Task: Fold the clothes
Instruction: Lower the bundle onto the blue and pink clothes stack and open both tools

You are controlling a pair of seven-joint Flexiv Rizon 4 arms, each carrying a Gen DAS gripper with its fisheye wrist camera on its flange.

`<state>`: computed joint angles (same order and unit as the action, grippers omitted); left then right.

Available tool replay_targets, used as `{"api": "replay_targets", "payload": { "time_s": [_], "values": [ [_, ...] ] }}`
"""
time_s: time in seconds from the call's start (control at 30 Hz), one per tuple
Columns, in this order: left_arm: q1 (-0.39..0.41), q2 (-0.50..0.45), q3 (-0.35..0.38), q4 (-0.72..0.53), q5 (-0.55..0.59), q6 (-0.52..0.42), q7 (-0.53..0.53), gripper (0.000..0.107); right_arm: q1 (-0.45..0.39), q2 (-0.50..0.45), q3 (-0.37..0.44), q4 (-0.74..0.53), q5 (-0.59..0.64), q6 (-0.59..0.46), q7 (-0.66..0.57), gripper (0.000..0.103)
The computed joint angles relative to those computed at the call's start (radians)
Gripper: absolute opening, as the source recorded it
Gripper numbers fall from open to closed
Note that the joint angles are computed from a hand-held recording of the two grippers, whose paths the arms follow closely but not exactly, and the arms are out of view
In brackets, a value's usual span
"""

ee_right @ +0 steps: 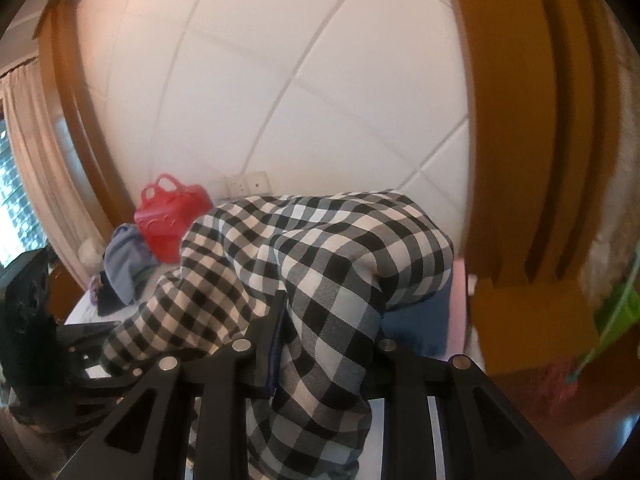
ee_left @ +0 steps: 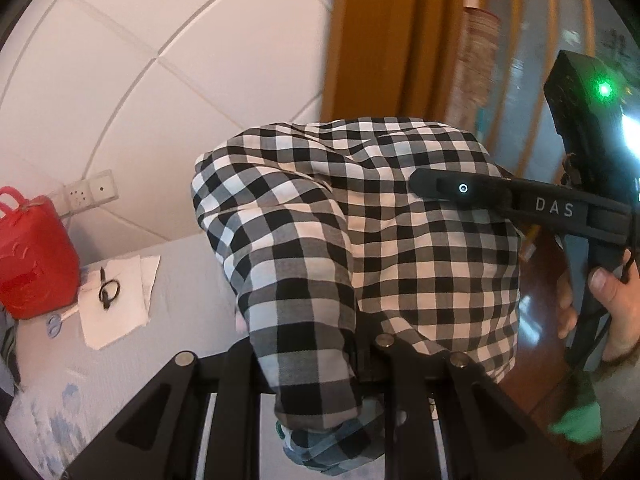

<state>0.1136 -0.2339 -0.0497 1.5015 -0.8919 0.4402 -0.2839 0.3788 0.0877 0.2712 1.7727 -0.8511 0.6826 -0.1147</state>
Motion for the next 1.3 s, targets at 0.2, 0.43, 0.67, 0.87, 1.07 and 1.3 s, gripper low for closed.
{"api": "replay_targets", "payload": {
  "time_s": [0.2,0.43,0.67,0.87,1.07,1.3],
  "values": [
    [-0.081,-0.154,-0.057,-0.189,0.129,0.139,-0.198,0.018,-0.111,-0.031,-0.112,0.005,0.182,0.256,-0.255,0.025],
    [-0.133,-0.353,-0.088,-0.408,0.323,0.116,-0.389,0.022,-0.175,-0.167,-0.166,-0.103,0.501,0.283,-0.597,0.026],
    [-0.185,-0.429,-0.076,-0.379,0.475,0.297,-0.419,0.08,-0.222,-0.25,-0.197,-0.055,0.588,0.289,-0.605,0.067],
    [-0.168,-0.462,-0.099,-0.404,0.485,0.307,-0.452,0.103,-0.248,-0.235,-0.211,0.033,0.587,0.385,-0.52,0.087],
    [-0.14,-0.414,-0.131,-0.345,0.444,0.375,-0.383,0.103,-0.231,-0.176,-0.214,0.069,0.44,0.39,-0.395,0.087],
    [-0.095,-0.29,-0.134,-0.209,0.355,0.346,-0.334,0.103,-0.216,-0.062,-0.156,0.135,0.183,0.339,-0.178,0.088]
  ]
}}
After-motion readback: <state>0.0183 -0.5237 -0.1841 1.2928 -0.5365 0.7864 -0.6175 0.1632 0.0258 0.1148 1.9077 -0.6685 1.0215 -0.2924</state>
